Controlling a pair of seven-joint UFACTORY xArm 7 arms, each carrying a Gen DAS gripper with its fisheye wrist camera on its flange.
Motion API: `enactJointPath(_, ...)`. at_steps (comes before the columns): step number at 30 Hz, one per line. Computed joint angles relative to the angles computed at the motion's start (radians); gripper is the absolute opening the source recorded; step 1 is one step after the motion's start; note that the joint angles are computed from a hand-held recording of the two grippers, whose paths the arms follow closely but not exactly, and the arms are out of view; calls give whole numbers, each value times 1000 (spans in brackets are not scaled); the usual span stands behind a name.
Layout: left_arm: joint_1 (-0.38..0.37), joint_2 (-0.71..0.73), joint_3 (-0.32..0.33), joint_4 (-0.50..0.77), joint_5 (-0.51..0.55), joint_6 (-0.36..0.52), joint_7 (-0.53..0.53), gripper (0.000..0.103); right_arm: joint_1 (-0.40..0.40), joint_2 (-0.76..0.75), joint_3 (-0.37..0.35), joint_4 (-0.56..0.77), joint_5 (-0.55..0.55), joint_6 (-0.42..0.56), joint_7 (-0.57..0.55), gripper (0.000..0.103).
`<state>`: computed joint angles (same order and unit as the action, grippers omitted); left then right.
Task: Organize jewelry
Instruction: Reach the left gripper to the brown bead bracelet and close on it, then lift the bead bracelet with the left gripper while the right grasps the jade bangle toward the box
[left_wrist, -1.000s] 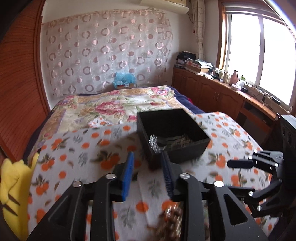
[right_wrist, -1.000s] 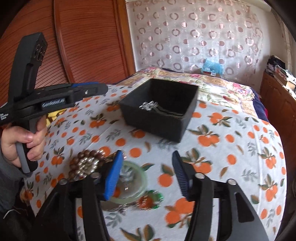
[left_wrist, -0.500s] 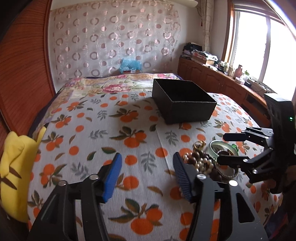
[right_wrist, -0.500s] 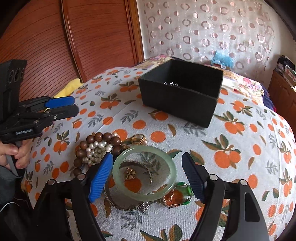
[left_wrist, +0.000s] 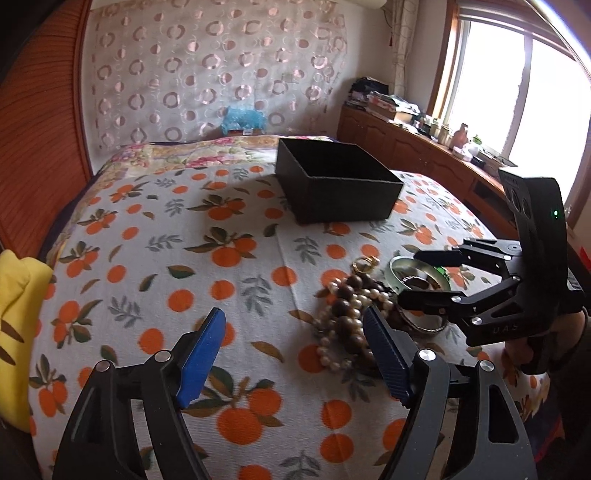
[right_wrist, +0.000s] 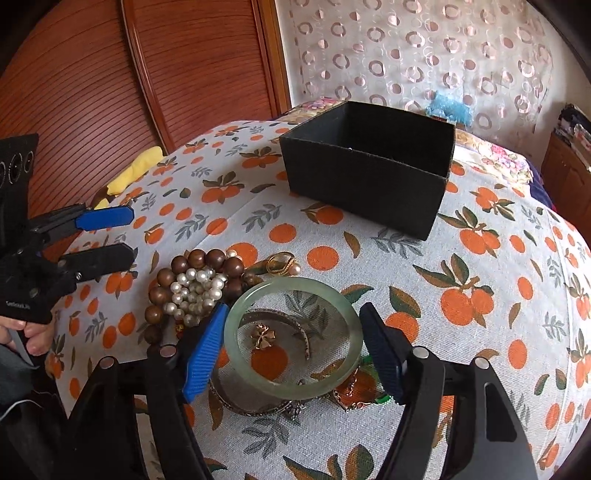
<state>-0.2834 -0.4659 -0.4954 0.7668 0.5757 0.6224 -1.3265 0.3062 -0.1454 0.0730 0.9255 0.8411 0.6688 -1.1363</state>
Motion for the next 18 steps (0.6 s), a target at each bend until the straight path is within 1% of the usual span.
enactJointPath(3,1,19,-3,6,10,-38,-6,73,3,-27,-5,-20,21,-21,-22,74)
enactJointPath(5,3,30,-6,11,17,-54,-14,55,6,-44,-12,-31,33,-24,-33,74)
enactJointPath(6,2,35,-5,13,16,-57,-16,51,7,-54,-16,-36,37,-23,-38,74)
enactJointPath(8,-4,48,3,15,10,-77,-15,37,9,-66,-24,-42,43,-19,-44,74)
enactJointPath(9,-7,56,9,17,4,-86,-12,34,10,-70,-28,-43,44,-17,-48,74)
enactJointPath(11,-12,65,14,20,0,-88,-6,20,11,-75,-34,-44,46,-12,-52,74)
enactJointPath(14,-19,82,21,25,-4,-93,2,14,10,-81,-39,-49,45,-8,-54,74)
enactJointPath(18,-28,107,28,40,-3,-85,13,13,15,-86,-38,-59,47,-11,-52,74)
